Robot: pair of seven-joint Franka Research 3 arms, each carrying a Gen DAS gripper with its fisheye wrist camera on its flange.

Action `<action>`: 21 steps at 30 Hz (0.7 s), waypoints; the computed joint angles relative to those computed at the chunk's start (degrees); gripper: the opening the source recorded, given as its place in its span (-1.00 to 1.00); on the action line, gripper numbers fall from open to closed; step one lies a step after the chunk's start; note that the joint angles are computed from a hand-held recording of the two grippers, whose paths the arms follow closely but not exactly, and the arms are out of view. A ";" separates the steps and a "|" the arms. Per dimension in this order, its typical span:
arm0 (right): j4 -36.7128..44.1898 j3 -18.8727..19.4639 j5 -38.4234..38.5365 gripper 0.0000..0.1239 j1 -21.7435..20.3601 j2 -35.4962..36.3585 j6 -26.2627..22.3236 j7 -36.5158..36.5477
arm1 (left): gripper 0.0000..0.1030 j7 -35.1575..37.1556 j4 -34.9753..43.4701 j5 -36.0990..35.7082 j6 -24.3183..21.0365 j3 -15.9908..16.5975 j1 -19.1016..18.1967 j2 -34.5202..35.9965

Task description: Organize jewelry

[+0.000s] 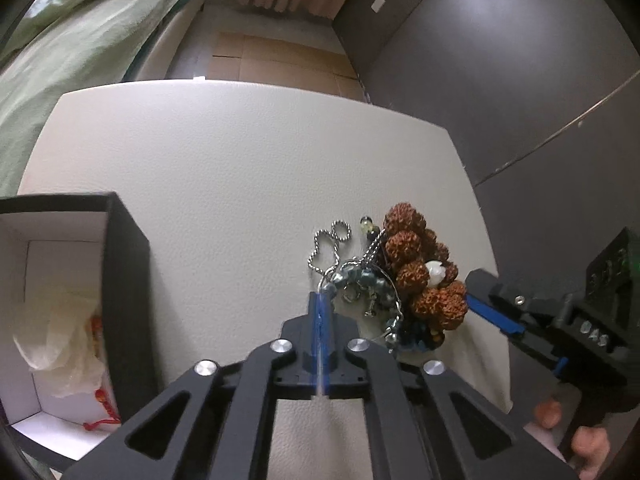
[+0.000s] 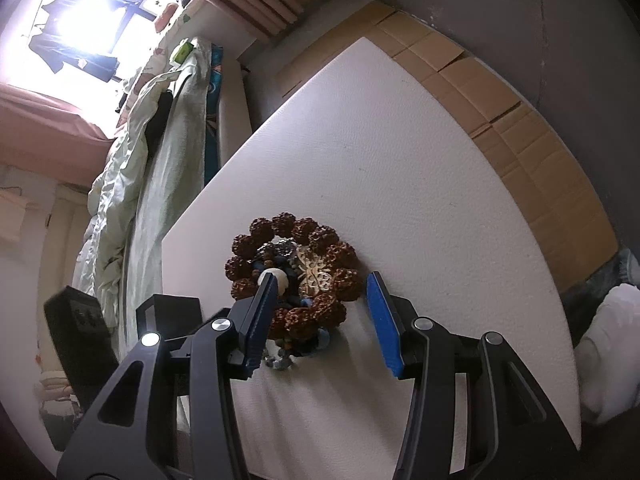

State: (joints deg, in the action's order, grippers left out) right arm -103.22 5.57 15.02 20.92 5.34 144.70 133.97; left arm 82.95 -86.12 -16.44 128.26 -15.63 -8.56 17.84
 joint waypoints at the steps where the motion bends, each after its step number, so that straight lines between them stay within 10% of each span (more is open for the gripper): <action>1: -0.07 -0.05 -0.18 -0.23 0.01 -0.04 -0.06 0.19 | -1.00 0.38 -0.23 -0.48 0.35 -0.09 0.22 -0.24; 13: 4.29 -0.86 -6.75 -0.32 0.80 3.07 -4.96 4.19 | -0.99 2.80 1.00 -1.89 -0.18 -0.35 0.23 -0.08; 15: 6.89 -1.32 -10.84 -0.56 1.56 4.39 -8.29 5.74 | -0.62 3.11 1.47 -1.80 -1.10 -0.51 0.08 0.24; 17: 8.37 -1.51 -13.63 -0.61 2.22 5.17 -10.15 6.54 | 0.16 2.20 1.29 -1.20 -0.18 -0.34 -0.36 0.30; 21: 7.68 -1.54 -14.39 -0.73 2.67 4.83 -9.45 6.62 | 0.03 2.80 1.05 -1.11 0.01 -0.60 -0.52 0.36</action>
